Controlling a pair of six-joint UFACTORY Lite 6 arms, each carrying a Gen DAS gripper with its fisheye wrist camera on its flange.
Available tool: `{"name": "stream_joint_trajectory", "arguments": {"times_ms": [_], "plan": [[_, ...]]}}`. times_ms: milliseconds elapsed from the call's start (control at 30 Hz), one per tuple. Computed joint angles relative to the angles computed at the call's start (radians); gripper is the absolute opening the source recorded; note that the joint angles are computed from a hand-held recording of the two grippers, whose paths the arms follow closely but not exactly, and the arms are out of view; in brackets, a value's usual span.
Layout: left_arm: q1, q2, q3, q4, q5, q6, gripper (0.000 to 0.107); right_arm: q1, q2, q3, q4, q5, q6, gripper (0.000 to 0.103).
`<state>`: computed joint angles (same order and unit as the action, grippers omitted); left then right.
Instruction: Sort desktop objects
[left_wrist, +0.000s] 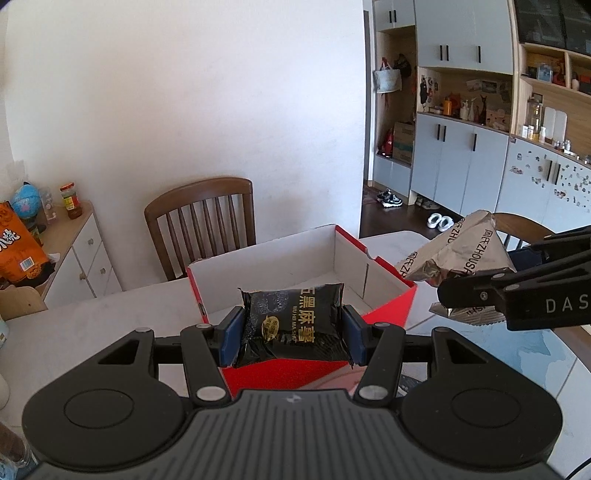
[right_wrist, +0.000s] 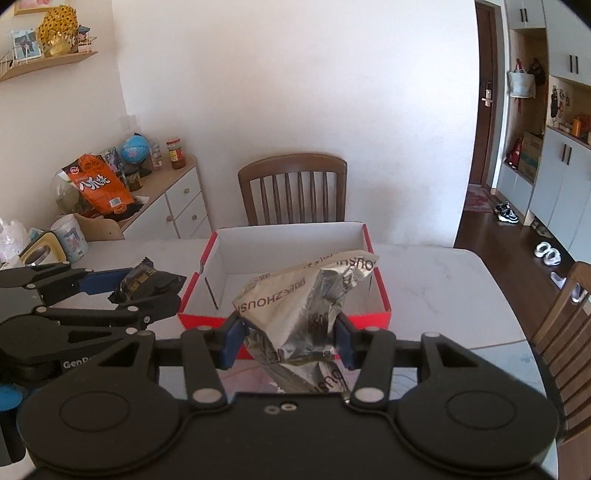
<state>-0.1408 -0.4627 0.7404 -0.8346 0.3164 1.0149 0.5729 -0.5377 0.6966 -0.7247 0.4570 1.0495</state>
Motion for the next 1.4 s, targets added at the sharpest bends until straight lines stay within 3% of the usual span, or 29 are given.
{"name": "stream_joint_trajectory", "arguments": {"times_ms": [367,700,800,1233,1400], "plan": [[-0.062,0.269,0.184,0.074,-0.121,-0.101,0.055,-0.237,0.220,0.130,0.383,-0.195,-0.511,0.050],[-0.097,0.504,0.358,0.331,-0.183,-0.337,0.055,-0.332,0.433,0.257,0.716,-0.273,-0.925,0.050],[-0.100,0.553,0.398,0.399,-0.184,-0.391,0.055,-0.351,0.486,0.294,0.819,-0.279,-1.037,0.050],[-0.088,0.760,0.574,0.393,-0.107,-0.377,0.055,-0.418,0.694,0.460,1.235,-0.257,-1.474,0.050],[-0.092,0.849,0.659,0.486,-0.064,-0.465,0.055,-0.418,0.785,0.538,1.242,-0.245,-1.494,0.050]]}}
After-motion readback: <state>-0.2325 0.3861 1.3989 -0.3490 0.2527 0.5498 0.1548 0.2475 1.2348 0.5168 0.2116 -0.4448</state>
